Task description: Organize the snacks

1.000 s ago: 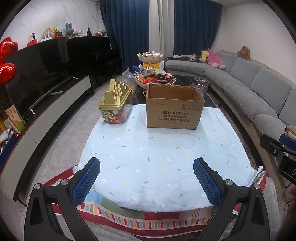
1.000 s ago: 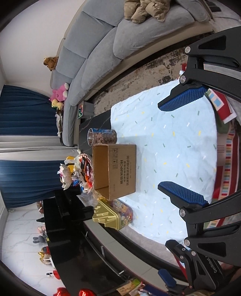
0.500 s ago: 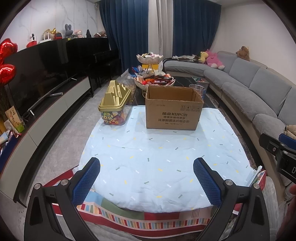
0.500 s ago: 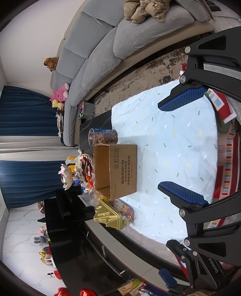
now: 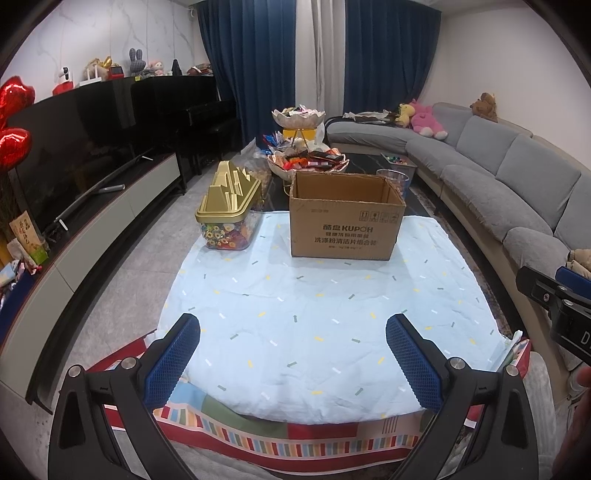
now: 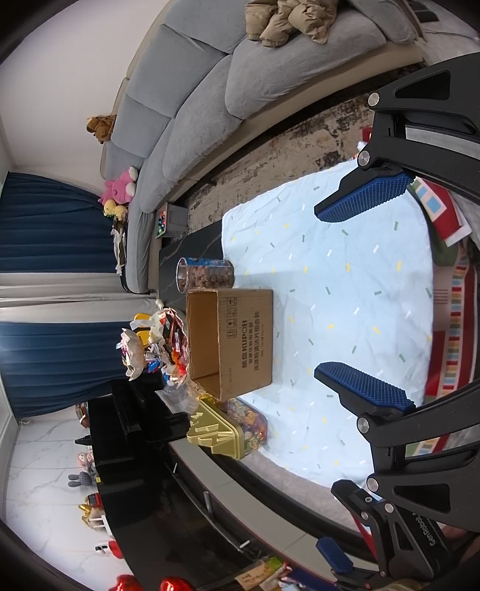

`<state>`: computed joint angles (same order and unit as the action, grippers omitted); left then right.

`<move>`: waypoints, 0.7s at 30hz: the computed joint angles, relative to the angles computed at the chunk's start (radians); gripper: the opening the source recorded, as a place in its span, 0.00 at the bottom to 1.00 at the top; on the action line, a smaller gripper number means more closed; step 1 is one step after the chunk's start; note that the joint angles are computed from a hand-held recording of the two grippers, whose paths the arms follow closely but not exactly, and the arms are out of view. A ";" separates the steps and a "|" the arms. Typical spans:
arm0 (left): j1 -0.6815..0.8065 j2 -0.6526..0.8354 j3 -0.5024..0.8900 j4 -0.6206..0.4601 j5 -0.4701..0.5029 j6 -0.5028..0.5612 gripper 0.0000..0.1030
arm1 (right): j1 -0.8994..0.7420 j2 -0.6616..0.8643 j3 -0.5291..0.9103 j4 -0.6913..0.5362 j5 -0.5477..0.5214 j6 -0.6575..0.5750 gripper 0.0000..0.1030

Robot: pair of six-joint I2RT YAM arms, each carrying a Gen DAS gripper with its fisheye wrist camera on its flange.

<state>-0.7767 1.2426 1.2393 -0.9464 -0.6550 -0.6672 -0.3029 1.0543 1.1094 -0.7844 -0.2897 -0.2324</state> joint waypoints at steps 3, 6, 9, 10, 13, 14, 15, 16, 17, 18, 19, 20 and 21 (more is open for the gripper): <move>0.002 -0.003 -0.004 0.001 0.003 0.001 1.00 | 0.000 0.000 0.000 0.000 0.000 0.000 0.77; 0.002 -0.003 -0.005 0.002 0.002 0.002 1.00 | 0.000 0.000 -0.001 0.001 0.000 0.000 0.77; 0.003 -0.005 -0.006 0.003 0.001 0.001 1.00 | 0.000 0.000 0.000 0.001 0.000 0.000 0.77; 0.002 -0.002 -0.004 0.002 0.001 0.000 1.00 | 0.000 0.000 -0.001 0.001 0.000 0.000 0.77; 0.003 -0.004 -0.005 0.003 0.002 0.003 1.00 | 0.000 0.000 -0.001 0.002 0.000 0.000 0.77; 0.003 -0.005 -0.006 0.004 0.002 0.002 1.00 | 0.001 -0.001 -0.002 0.002 0.001 0.001 0.77; 0.001 -0.001 -0.002 0.003 0.001 0.000 1.00 | 0.001 -0.001 -0.002 0.002 0.002 0.001 0.77; 0.003 -0.005 -0.006 0.004 0.002 0.003 1.00 | -0.001 0.000 -0.002 0.003 0.001 0.000 0.77; 0.004 -0.005 -0.006 0.004 0.003 0.003 1.00 | 0.001 -0.001 -0.002 0.002 0.001 0.002 0.77; 0.004 -0.003 -0.005 0.004 0.005 0.003 1.00 | 0.002 -0.001 -0.002 0.002 0.002 0.002 0.77; 0.004 -0.003 -0.001 0.002 0.007 0.005 1.00 | 0.001 -0.001 -0.002 0.002 0.001 0.002 0.77; 0.003 -0.002 0.003 0.000 0.007 0.005 1.00 | 0.001 -0.001 -0.002 0.002 0.001 0.002 0.77; 0.000 0.003 0.009 -0.003 0.003 0.003 1.00 | 0.000 0.000 -0.002 0.002 0.001 0.002 0.77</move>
